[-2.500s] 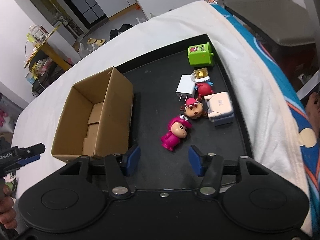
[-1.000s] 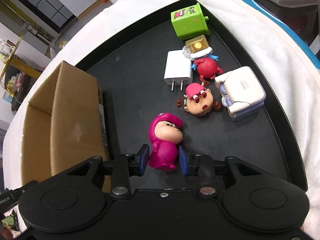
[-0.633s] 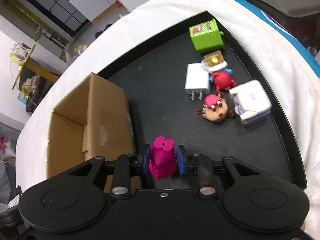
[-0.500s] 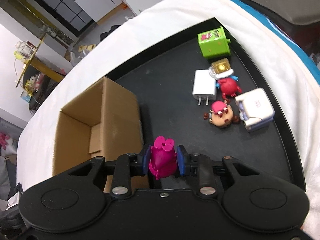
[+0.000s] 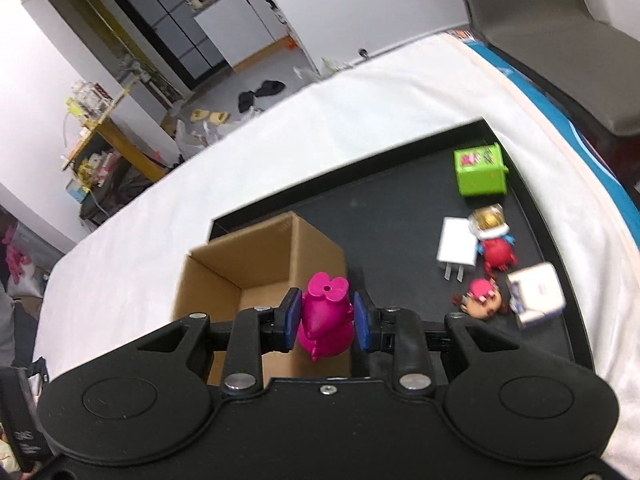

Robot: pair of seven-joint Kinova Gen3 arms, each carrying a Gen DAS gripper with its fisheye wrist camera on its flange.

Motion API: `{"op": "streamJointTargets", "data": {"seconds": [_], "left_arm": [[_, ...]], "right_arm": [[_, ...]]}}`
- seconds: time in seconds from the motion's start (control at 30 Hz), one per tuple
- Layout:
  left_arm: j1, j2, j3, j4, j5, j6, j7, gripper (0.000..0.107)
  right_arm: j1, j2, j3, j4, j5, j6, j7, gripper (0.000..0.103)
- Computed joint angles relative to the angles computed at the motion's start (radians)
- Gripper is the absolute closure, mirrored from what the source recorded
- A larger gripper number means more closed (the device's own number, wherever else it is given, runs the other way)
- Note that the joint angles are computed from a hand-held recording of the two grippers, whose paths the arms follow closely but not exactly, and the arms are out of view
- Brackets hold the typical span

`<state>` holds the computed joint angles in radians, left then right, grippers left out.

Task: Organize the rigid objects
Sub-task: 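Lift the magenta figurine with the right gripper and carry it over the box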

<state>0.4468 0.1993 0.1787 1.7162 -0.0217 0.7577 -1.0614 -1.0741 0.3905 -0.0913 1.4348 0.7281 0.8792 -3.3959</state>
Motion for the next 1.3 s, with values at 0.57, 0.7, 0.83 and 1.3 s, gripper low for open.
{"op": "streamJointTargets", "data": {"seconds": [0.57, 0.7, 0.83, 1.3], "left_arm": [[0.006, 0.014, -0.003, -0.021, -0.008, 0.022, 0.007, 0.096], [0.003, 0.015, -0.005, -0.019, -0.001, 0.02, 0.014, 0.096], [0.006, 0.018, -0.005, -0.024, -0.004, 0.025, 0.023, 0.096], [0.014, 0.019, -0.005, -0.024, -0.023, 0.026, 0.042, 0.096]], "right_arm": [[-0.009, 0.077, 0.024, -0.141, -0.004, -0.045, 0.133, 0.075], [-0.003, 0.115, 0.032, -0.187, -0.059, -0.059, 0.195, 0.075], [-0.005, 0.148, 0.048, -0.23, -0.113, -0.064, 0.247, 0.075], [-0.051, 0.111, 0.119, -0.178, -0.134, -0.148, 0.189, 0.037]]}}
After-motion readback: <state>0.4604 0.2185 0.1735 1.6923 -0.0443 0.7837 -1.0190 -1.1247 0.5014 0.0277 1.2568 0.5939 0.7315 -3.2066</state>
